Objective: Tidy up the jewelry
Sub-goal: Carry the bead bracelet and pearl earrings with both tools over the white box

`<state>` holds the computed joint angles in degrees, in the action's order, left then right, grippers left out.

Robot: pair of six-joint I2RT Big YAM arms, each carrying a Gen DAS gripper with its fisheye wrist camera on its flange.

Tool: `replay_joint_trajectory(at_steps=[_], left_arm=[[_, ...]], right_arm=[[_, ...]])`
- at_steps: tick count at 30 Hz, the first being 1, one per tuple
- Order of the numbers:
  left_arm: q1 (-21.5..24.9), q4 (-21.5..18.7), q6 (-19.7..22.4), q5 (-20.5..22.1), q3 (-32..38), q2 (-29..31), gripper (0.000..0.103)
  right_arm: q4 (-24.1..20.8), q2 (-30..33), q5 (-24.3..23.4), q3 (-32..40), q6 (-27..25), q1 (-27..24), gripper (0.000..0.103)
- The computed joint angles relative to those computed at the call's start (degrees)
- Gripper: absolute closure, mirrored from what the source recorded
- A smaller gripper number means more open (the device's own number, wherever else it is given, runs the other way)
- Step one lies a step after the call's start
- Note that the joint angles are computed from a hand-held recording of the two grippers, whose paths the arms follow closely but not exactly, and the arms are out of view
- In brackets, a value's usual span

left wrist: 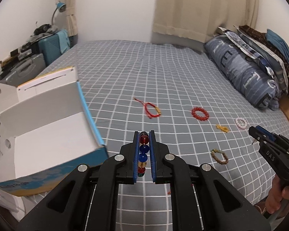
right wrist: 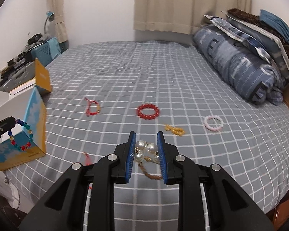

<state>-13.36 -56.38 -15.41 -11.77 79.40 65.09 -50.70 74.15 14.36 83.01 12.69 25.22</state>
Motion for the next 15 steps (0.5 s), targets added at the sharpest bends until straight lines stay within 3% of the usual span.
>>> replay_joint_trajectory(at_steps=[15], left_arm=[[11.0, -3.2, 0.8, 3.2, 4.7, 0.7, 0.094]], right_arm=[[-4.2, 13.4, -2.0, 17.6, -0.6, 9.0, 0.081]])
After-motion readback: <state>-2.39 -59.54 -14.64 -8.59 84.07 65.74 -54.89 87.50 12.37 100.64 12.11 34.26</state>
